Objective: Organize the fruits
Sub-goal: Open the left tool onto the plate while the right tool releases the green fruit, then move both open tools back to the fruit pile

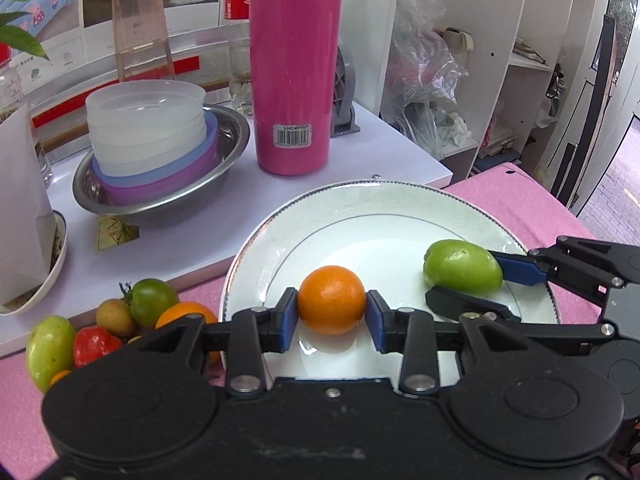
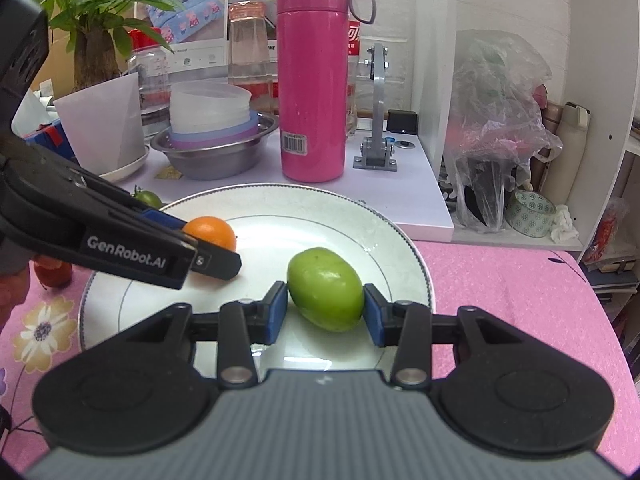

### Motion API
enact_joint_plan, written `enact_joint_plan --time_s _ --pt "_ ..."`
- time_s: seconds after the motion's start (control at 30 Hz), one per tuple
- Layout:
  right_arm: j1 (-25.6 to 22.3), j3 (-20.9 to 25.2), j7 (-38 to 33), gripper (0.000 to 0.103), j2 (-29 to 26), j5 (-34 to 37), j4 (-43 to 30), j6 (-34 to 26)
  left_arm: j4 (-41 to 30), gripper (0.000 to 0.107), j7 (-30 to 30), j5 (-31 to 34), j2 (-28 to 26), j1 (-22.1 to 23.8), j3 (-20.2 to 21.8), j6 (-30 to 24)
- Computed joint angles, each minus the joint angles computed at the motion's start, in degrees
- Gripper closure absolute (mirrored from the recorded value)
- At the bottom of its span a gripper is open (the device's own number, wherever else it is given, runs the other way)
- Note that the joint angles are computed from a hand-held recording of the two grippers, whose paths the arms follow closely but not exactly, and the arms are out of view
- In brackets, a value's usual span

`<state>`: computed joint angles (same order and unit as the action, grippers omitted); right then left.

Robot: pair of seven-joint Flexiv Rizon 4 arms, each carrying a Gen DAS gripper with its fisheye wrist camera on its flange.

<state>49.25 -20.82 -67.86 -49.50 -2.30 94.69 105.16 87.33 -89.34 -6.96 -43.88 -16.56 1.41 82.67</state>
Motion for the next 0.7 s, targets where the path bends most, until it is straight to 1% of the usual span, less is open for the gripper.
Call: enact_joint_plan --time_s 0.03,0.07,0.1,0.13,0.17,0.2,0.23,0.3,0.33,0.37,0.4,0.47,0.6,0.7 --pt "0.3 -0.4 -0.2 0.057 -0.1 0.0 0.1 0.3 0.4 0.065 0.3 0.0 0.2 0.3 -0.5 0.3" --pt "0.8 -1.0 -0.5 0.047 -0.1 0.2 0.4 0.6 0.9 0.06 0.2 0.0 0.5 0.4 -0.6 0.8" --pt "1.5 -1.8 -0.7 0.038 -0.1 0.7 0.9 1.3 1.6 0.046 -0.2 -0.1 1.0 0.2 -0.4 1.6" --pt "2.4 -2.6 -1.2 0.035 0.0 1.3 1.4 2.2 2.7 0.035 -0.6 0.0 1.6 0.1 -0.3 3.4" --pt "3.1 -3.3 -1.8 0.032 0.1 2.0 1.9 3.1 3.9 0.032 -0.9 0.2 2.4 -0.2 0.0 5.2" --pt "3.8 -3.8 -2.6 0.027 0.3 2.6 2.4 3.5 4.9 0.027 -1.4 0.4 3.2 -0.8 0.9 6.5" --pt "4.7 -4.5 -3.4 0.024 0.6 3.4 2.9 3.8 5.9 0.018 -2.2 0.4 4.0 -1.8 2.2 7.5" --pt "7.1 -6.3 -4.8 0.011 1.0 5.5 4.2 4.7 8.0 0.004 -5.1 0.4 5.6 -5.4 6.9 9.3" --pt "8.1 -6.9 -5.5 0.007 1.4 6.6 4.8 4.9 9.2 0.004 -6.8 0.5 6.3 -7.4 9.7 10.8" --pt "8.8 -7.1 -6.2 0.001 1.9 7.3 5.5 5.4 10.7 0.004 -7.7 0.5 7.3 -8.5 11.1 11.7" --pt "9.2 -6.7 -7.0 0.0 2.5 7.9 6.1 6.1 12.4 0.004 -8.1 0.4 8.4 -8.7 11.4 12.6" --pt "9.4 -5.2 -8.7 0.0 3.9 8.9 7.3 7.0 15.6 0.004 -9.4 -0.3 10.4 -10.1 13.1 13.7" --pt "11.8 -4.5 -11.1 0.0 5.7 11.4 9.2 7.2 22.2 0.004 -12.6 -2.1 13.2 -16.2 20.8 15.7" --pt "12.1 -2.2 -11.9 0.0 7.3 11.8 9.8 6.1 26.6 0.004 -14.3 -4.2 14.3 -20.5 25.7 15.9"
